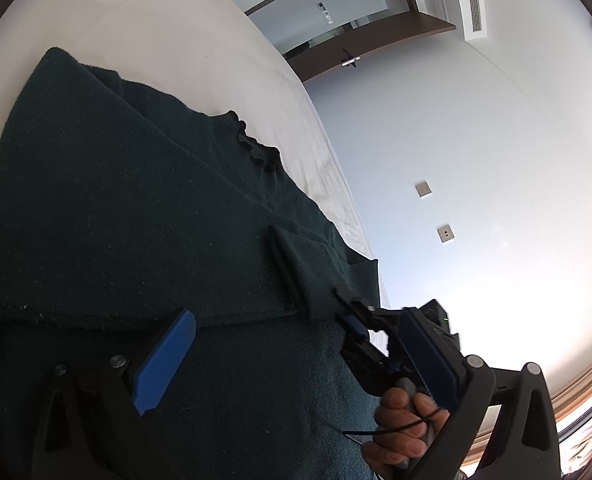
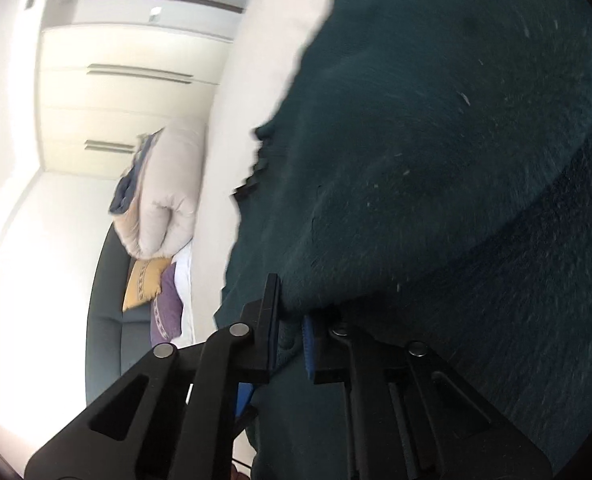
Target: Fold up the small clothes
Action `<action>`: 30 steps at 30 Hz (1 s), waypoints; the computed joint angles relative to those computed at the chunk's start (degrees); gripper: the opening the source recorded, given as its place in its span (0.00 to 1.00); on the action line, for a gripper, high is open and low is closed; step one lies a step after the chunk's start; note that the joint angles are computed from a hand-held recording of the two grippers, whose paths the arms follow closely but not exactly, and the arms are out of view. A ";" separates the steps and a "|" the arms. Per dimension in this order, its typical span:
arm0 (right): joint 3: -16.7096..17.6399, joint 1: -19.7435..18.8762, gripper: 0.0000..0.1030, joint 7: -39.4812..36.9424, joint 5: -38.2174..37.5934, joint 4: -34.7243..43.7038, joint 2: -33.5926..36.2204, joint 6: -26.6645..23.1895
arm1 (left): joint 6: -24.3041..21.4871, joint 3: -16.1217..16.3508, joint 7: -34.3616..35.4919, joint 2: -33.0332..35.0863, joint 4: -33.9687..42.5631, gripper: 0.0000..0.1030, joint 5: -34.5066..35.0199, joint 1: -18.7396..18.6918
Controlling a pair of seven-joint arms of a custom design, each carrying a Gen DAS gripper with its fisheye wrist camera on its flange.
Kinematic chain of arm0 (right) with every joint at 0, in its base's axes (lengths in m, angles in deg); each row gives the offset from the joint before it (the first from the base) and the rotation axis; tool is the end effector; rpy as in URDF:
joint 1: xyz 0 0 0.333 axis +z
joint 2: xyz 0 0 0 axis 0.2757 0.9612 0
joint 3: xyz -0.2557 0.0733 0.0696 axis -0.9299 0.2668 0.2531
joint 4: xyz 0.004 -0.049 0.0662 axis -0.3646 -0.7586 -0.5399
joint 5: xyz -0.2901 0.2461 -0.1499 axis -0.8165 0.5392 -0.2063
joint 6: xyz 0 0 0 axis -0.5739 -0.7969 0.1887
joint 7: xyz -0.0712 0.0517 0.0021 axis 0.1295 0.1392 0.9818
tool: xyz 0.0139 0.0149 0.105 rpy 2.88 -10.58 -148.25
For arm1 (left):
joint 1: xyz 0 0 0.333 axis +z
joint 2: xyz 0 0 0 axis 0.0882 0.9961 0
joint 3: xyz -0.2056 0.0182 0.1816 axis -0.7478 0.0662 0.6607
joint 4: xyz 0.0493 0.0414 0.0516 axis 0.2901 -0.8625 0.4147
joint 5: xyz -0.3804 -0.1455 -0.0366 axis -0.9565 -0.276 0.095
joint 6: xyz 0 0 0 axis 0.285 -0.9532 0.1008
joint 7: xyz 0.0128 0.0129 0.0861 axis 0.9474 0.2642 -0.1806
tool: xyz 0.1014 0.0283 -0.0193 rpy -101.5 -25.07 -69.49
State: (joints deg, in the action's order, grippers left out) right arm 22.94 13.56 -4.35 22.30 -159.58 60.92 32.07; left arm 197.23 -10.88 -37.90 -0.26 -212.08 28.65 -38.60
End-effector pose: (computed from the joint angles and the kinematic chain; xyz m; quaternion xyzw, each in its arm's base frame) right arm 0.5092 -0.0554 0.4635 -0.5213 0.6645 0.2656 0.4648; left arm 0.3296 -0.1562 0.4589 0.7125 -0.4154 0.5611 0.0703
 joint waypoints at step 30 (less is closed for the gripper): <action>-1.32 1.62 0.09 -2.41 4.99 -8.00 -5.88 -10.24 | 13.76 11.79 -16.90 7.63 2.95 0.08 18.99 -6.97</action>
